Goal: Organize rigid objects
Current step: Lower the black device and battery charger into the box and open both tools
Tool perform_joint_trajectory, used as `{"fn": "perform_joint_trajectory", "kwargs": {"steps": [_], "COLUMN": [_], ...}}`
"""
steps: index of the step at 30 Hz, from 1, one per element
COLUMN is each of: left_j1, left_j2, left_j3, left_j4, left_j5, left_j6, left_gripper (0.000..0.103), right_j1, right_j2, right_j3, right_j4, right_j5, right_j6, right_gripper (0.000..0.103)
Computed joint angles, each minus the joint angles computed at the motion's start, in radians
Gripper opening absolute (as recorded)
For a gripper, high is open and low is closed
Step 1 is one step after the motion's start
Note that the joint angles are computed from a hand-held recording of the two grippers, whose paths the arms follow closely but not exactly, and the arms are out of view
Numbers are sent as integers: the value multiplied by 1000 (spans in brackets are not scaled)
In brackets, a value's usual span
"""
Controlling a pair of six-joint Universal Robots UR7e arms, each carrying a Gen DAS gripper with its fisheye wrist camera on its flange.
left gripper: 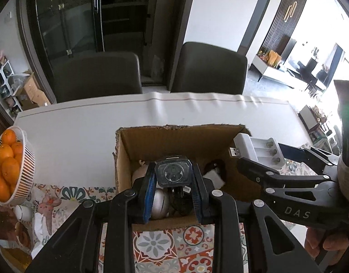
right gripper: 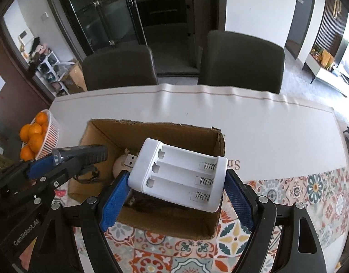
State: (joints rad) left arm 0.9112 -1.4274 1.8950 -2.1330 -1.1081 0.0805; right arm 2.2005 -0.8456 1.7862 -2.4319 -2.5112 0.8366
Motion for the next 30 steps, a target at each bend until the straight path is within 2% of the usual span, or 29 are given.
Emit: {"fn": "perform_joint_trajectory", "kwargs": {"steps": [10, 19, 21, 22, 23, 30], "left_j1": [38, 66, 61, 58, 54, 46], "left_j2": [63, 98, 106, 106, 103, 82], "left_j3": [-21, -50, -55, -52, -44, -39], "left_j4": [10, 63, 88, 84, 71, 76], "left_j5": [8, -4, 31, 52, 74, 75], "left_j6": [12, 2, -27, -35, -36, -44], "left_gripper": [29, 29, 47, 63, 69, 69], "right_j1": [-64, -90, -95, -92, -90, -93], "right_j2": [15, 39, 42, 45, 47, 33], "right_j3": [3, -16, -18, -21, -29, -16], "right_j4": [-13, -11, -6, 16, 54, 39], "right_j5": [49, 92, 103, 84, 64, 90], "right_j6": [-29, -79, -88, -70, -38, -30], "right_gripper": [83, 83, 83, 85, 86, 86]}}
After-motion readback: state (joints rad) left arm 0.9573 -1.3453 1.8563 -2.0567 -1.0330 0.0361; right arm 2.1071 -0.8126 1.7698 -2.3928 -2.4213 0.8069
